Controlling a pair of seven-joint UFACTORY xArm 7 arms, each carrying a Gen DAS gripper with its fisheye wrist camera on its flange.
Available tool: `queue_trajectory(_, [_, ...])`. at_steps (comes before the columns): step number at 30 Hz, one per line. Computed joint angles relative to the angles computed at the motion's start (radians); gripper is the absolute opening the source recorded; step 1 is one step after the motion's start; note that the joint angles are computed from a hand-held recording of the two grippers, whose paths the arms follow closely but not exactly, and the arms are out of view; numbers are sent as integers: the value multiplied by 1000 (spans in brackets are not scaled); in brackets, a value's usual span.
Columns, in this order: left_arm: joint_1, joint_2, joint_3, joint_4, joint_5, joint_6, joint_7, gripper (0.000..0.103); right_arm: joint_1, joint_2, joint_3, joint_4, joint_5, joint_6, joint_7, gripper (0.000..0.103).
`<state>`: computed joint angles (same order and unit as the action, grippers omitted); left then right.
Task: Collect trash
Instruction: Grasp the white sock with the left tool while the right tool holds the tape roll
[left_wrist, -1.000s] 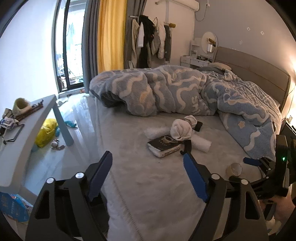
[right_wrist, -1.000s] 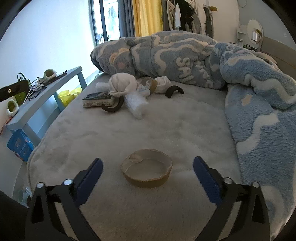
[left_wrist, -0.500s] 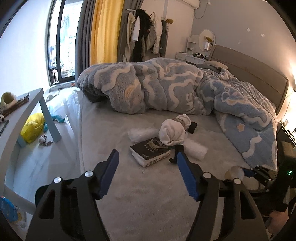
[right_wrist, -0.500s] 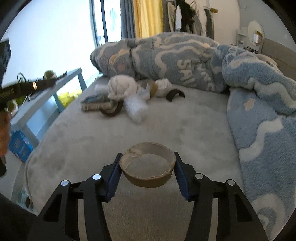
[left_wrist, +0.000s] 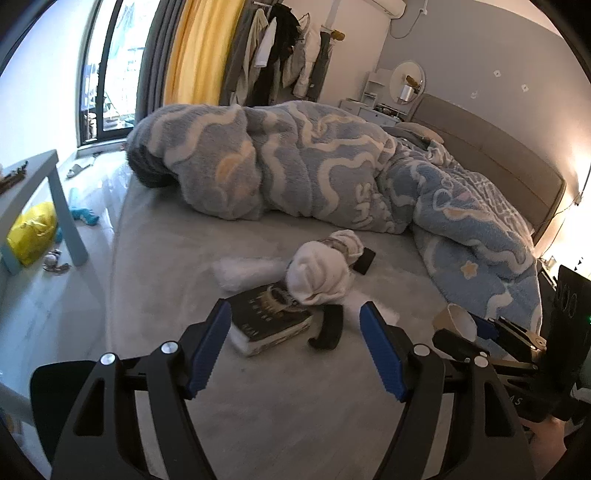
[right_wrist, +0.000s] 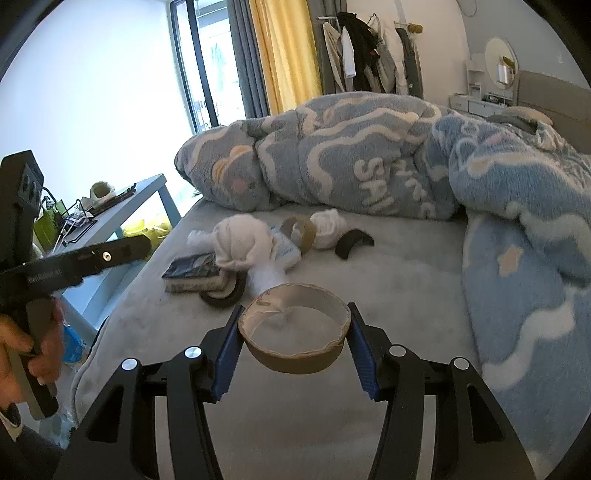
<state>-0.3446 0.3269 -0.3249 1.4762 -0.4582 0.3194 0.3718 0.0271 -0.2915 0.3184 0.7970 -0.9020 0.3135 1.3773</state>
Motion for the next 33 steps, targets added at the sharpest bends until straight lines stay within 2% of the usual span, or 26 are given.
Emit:
queue_trajectory(9, [-32, 128, 15, 145, 62, 45, -85, 75, -29, 48, -39, 16, 19, -80, -39, 55])
queue_trajectory(20, [-32, 264, -13, 310, 52, 103, -143, 65, -13, 116, -85, 45, 53, -135, -93, 55])
queue_trajectory(24, [-47, 313, -16, 371, 49, 128, -162, 60, -28, 119, -95, 36, 51, -171, -82, 55])
queue_trajectory(31, [-56, 352, -17, 420, 52, 167, -186, 33, -53, 119, -89, 29, 66, -196, -70, 55])
queue_trajectory(33, [-47, 350, -29, 418, 37, 168, -176, 29, -64, 117, -82, 30, 63, -202, -53, 55])
